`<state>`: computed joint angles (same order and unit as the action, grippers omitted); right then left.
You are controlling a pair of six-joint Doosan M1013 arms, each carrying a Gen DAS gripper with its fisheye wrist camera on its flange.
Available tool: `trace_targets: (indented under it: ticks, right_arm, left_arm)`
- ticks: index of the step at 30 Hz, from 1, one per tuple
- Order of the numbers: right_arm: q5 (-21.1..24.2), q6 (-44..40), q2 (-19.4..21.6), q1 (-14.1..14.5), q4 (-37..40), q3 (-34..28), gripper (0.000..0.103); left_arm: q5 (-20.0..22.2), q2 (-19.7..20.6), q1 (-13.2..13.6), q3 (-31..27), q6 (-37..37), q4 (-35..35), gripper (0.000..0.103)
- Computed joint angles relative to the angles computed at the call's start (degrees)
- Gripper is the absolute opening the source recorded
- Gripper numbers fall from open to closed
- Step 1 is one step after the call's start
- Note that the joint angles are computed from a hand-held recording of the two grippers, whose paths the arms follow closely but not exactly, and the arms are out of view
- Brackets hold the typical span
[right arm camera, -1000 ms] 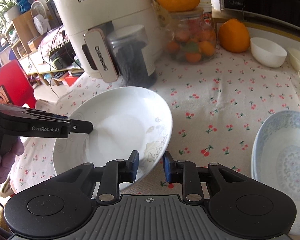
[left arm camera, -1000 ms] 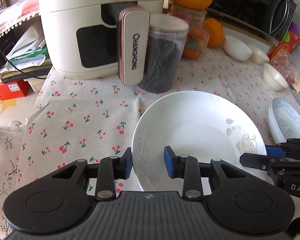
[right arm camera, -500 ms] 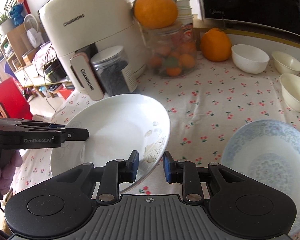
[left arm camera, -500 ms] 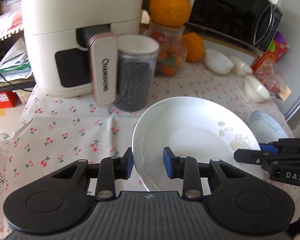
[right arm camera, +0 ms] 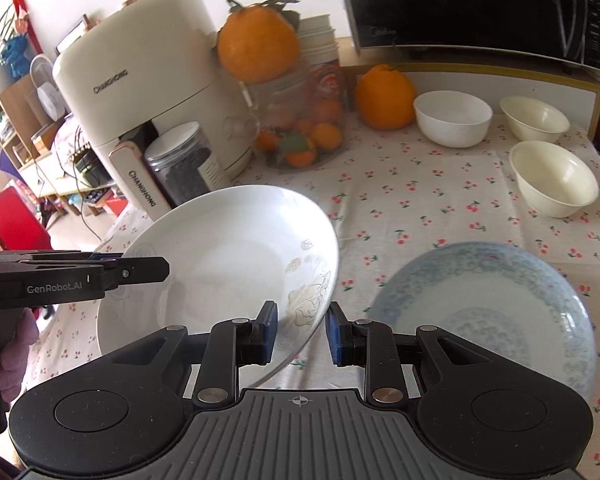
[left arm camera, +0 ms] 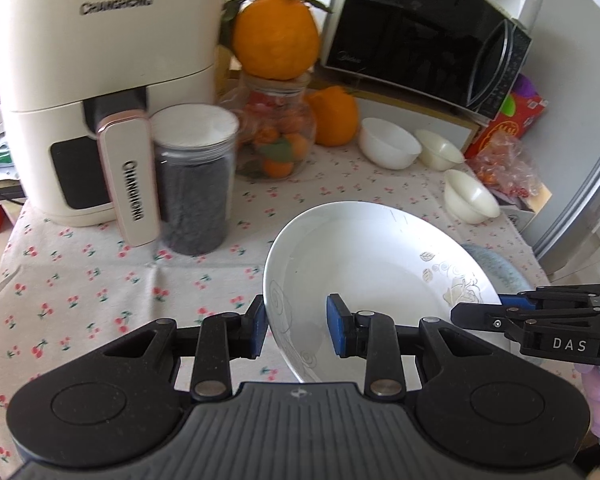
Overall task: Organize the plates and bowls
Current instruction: 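Lift and carry the white plate with both grippers toward the blue plate stack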
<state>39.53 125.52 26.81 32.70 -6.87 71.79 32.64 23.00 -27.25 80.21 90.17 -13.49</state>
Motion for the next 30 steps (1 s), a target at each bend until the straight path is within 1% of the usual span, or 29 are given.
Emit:
trace_targets:
  ticks: [4, 13, 21, 30]
  right_arm:
    - [-0.55, 0.67, -1.07, -1.08, 1.92, 1.33, 0.026]
    - [-1.74, 2.50, -3.26, -2.52, 0.62, 4.27, 0.026]
    - [-2.27, 4.76, -4.84, -3.75, -1.39, 6.59, 0.026]
    - [-2.24, 6.07, -6.58, -5.04, -3.14, 9.10, 0.026]
  left_arm:
    - [-0.63, 0.35, -0.63, -0.51, 1.07, -0.94, 0.028]
    - [0.01, 1.58, -2.00, -2.36, 3.12, -2.63, 0.028]
    - [1.19, 2.87, -3.45, -4.20, 4.03, -2.87, 0.028]
    - [3.94, 4.58, -5.14, -6.49, 4.96, -1.95, 0.028]
